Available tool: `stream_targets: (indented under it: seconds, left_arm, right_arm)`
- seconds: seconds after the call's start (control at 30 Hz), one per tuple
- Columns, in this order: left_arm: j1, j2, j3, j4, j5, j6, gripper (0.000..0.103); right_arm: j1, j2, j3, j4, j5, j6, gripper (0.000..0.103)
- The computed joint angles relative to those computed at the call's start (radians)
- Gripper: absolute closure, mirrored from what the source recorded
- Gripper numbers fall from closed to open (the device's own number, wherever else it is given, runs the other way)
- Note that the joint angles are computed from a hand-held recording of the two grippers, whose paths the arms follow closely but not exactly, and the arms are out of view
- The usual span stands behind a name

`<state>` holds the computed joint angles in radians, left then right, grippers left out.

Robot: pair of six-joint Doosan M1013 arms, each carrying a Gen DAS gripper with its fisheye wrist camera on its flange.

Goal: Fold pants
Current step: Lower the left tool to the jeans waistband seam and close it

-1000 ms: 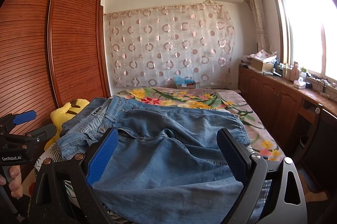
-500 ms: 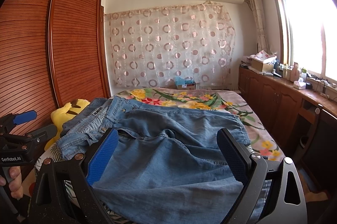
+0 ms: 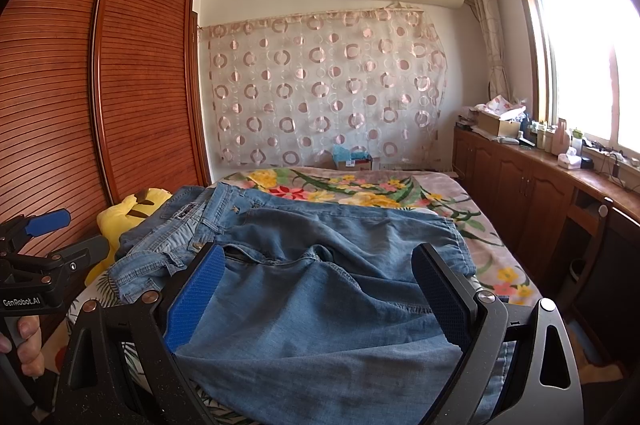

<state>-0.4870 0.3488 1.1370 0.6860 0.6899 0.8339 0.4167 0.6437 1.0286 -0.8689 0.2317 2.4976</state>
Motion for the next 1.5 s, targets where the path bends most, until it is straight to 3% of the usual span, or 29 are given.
stream_targets:
  seconds: [0.77,1.1,1.5]
  left_arm:
    - [0.042,0.032,0.008,-0.181,0.02,0.127,0.0]
    - [0.075,0.05,0.011,-0.247,0.045,0.195,0.0]
    - [0.15,0.082,-0.026,-0.331,0.086,0.321,0.005]
  right_arm:
    - [-0.016,0.022,-0.045,0.386,0.076,-0.382,0.008]
    - [-0.021,0.023,-0.05,0.406,0.128,-0.427,0.008]
    - [-0.024,0.044,-0.095,0.457,0.242,-0.481,0.009]
